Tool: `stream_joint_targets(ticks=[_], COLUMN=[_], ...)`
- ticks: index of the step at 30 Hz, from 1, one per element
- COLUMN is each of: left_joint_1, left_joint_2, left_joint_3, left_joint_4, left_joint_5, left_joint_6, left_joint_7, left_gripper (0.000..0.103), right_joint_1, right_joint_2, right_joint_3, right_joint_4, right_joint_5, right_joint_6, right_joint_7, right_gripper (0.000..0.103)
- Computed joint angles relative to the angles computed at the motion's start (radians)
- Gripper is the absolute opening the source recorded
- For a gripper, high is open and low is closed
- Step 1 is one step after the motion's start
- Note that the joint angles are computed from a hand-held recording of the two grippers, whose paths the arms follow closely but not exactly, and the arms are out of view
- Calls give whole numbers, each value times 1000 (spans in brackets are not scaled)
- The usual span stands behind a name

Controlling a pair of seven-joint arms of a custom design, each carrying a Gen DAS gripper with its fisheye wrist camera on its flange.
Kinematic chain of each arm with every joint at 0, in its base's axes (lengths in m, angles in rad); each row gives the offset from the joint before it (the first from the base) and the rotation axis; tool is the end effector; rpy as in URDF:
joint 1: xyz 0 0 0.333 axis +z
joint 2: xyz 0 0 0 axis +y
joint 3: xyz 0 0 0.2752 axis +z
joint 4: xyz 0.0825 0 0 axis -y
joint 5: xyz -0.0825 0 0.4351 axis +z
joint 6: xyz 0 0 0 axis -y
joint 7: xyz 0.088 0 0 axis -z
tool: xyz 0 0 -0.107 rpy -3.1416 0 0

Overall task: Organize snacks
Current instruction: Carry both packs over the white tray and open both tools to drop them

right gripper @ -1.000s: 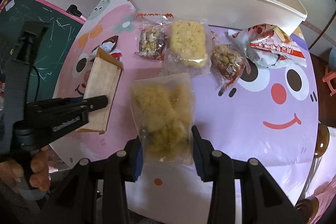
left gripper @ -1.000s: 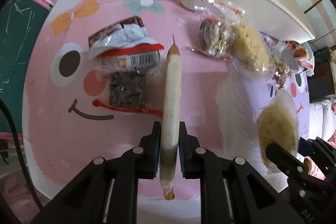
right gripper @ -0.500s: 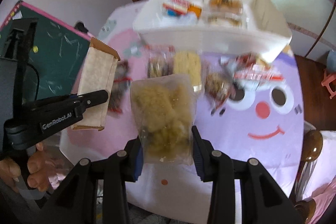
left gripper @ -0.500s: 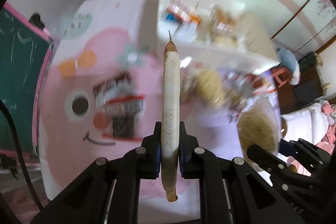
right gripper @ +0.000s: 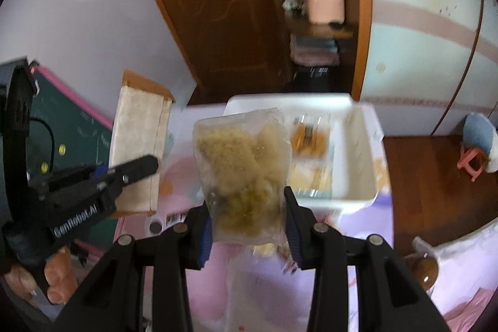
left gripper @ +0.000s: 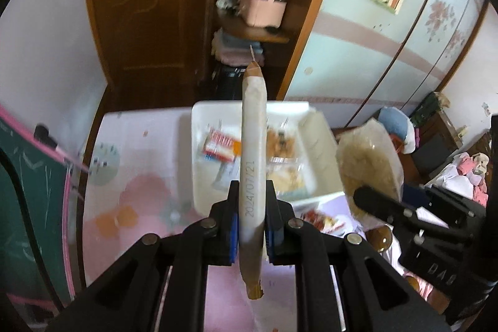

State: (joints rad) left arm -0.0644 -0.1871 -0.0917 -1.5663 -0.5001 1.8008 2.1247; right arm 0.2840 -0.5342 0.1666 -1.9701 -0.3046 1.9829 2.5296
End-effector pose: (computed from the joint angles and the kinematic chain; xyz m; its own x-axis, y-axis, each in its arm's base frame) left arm 0.5498 -0.1333 0.7299 -0.6778 -0.7113 0.1862 -0.6660 0.4866 -0.5654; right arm 0.4348 0.2122 0.7067 -0.3849 -0.9052 -0.1802 -0.6964 0.4130 -0.5870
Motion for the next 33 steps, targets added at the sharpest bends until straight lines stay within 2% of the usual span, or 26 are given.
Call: stream_joint_targets(ticks=[9,15,31,32,33], left_joint_1=[-26,-40,-89,-90,-93], left_joint_2=[202,319,423,419,407], left_joint_3=[-52,-83,-115,-114,-114], left_joint_4=[251,357,381,370,348], left_joint_5=[20,60,173,180,191], left_joint_6=[17,6,3,16,37], left_joint_7=[-50,-81,-98,-96,-91], left_gripper=[11,11,12,15,32], right_joint_1=[-68,-80,-89,-90,-90], right_joint_2=[107,149,215,214,214], right_joint_3=[-17,-37,-84,-85,-90], right_joint_4=[140,149,121,115,110], right_joint_5=[-87,-86,-21,-15,-2], right_joint_6=[-21,-30,-50,-46,-45], right_joint_7=[9,24,40,43,46], right_gripper=[39,39,41,41,41])
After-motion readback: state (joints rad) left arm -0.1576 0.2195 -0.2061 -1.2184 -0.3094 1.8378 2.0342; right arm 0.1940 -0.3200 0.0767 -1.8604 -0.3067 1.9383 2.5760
